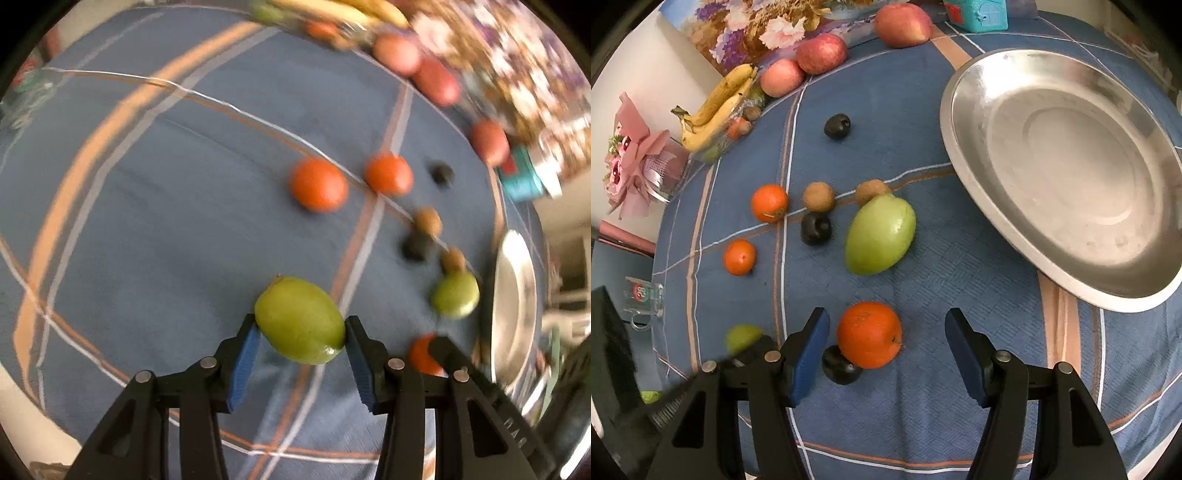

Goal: Organize fruits
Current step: 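Close the left tool on the green pear while the right tool grasps the tangerine, then carry the green pear with the left tool while the right tool carries the tangerine over the steel bowl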

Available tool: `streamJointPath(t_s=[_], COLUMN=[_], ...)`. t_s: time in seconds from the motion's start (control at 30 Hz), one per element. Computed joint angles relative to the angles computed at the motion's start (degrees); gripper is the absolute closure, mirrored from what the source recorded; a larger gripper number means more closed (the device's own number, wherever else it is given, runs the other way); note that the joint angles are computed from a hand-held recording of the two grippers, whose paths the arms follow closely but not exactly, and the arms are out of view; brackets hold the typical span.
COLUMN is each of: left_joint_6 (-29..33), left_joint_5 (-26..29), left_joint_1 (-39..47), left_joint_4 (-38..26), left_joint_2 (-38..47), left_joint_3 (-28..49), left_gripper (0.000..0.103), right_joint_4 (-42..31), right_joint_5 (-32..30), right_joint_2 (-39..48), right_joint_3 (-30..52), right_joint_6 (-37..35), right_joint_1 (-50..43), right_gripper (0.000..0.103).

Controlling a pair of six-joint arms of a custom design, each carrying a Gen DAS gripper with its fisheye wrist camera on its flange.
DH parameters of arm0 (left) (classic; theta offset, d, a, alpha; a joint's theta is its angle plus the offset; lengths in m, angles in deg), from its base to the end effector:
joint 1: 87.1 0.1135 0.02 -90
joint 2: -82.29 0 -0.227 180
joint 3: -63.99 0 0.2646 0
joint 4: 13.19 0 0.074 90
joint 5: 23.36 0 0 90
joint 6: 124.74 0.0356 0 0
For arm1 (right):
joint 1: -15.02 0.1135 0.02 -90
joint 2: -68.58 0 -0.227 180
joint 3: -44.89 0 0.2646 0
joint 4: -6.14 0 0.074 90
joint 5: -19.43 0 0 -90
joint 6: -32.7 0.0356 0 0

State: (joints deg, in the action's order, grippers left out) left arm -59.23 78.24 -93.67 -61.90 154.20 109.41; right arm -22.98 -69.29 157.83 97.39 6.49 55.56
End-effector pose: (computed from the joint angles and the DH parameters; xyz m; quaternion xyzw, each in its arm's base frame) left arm 0.2119 -0.0316 0.1060 -0.1408 0.9766 -0.1309 0.0966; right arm 0.2086 0.1774 0.0821 0.1993 0.9573 0.1584 0.1368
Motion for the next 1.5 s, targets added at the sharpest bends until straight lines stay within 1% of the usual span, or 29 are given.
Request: streamJointPath(t_s=[0.1,0.17,0.2,0.23,0.37,0.43,0.5,0.6,0.67,0.73,0.9,1.07,1.27,1.43,1.5], left_joint_6=[-1.9,-0.7,0.7,0.6,1.0,2.2,3.3,3.0,1.4,0.1,-3.7,-7.6,-12.0,-12.7,-12.3], left_joint_5=[-0.6,0.3,0.9,1.0,1.7,2.2,2.6,2.4,2.2,2.1,-0.1,-2.8,-4.6,-6.6,-7.1], left_joint_1=[1.0,2.9,4.5,4.3,4.6,5.7,7.0,7.5,6.9,6.1,3.9,0.5,-6.3,-14.7,-18.7], left_joint_4=[0.5,0.1,0.2,0.3,0.3,-0.8,-2.1,-3.6,-3.8,-3.5,-2.5,-0.9,0.8,1.8,2.5], left_joint_2=[-2.4,-1.6,0.3,0.2,0.1,1.8,1.2,0.5,1.4,2.9,5.7,10.1,15.1,18.1,19.3], left_joint_3=[-1.6,-0.7,0.7,0.5,0.4,3.0,3.7,4.5,5.9,7.6,11.3,15.2,19.4,23.1,25.0], left_gripper=[0.053,0.053,0.053,0.053,0.053,0.053,0.053,0.053,0.053,0.053,0.053,0.053,0.053,0.056,0.058], right_joint_4=[-0.3,-0.6,-0.2,0.2,0.4,0.7,-1.4,-7.5,-10.6,-12.2,-12.5,-14.5,-16.5,-22.3,-23.8], right_joint_5=[-0.5,-0.4,-0.5,-0.6,0.7,1.5,4.0,10.2,12.9,14.3,14.9,17.9,19.3,21.9,21.8], right_joint_2=[0.9,1.0,0.7,0.3,-3.0,-6.1,-8.0,-9.3,-9.5,-9.0,-6.2,-5.0,-10.5,-17.8,-21.6], right_joint_3=[1.1,1.4,1.1,0.8,-0.5,-1.8,-1.1,2.3,4.4,5.9,8.1,9.4,4.0,-1.7,-4.6], right_joint_6=[-0.4,-0.4,-0.2,0.1,0.9,1.4,1.2,0.7,0.8,0.5,0.5,-2.1,-3.9,-5.1,-5.6], right_joint_1=[0.6,1.1,1.2,1.2,1.8,2.1,2.8,4.5,4.8,4.2,0.5,-1.9,-8.3,-16.0,-19.7], right_gripper=[0.047,0.054,0.063,0.065,0.066,0.066,0.066,0.066,0.066,0.066,0.066,0.066,0.066,0.066,0.066])
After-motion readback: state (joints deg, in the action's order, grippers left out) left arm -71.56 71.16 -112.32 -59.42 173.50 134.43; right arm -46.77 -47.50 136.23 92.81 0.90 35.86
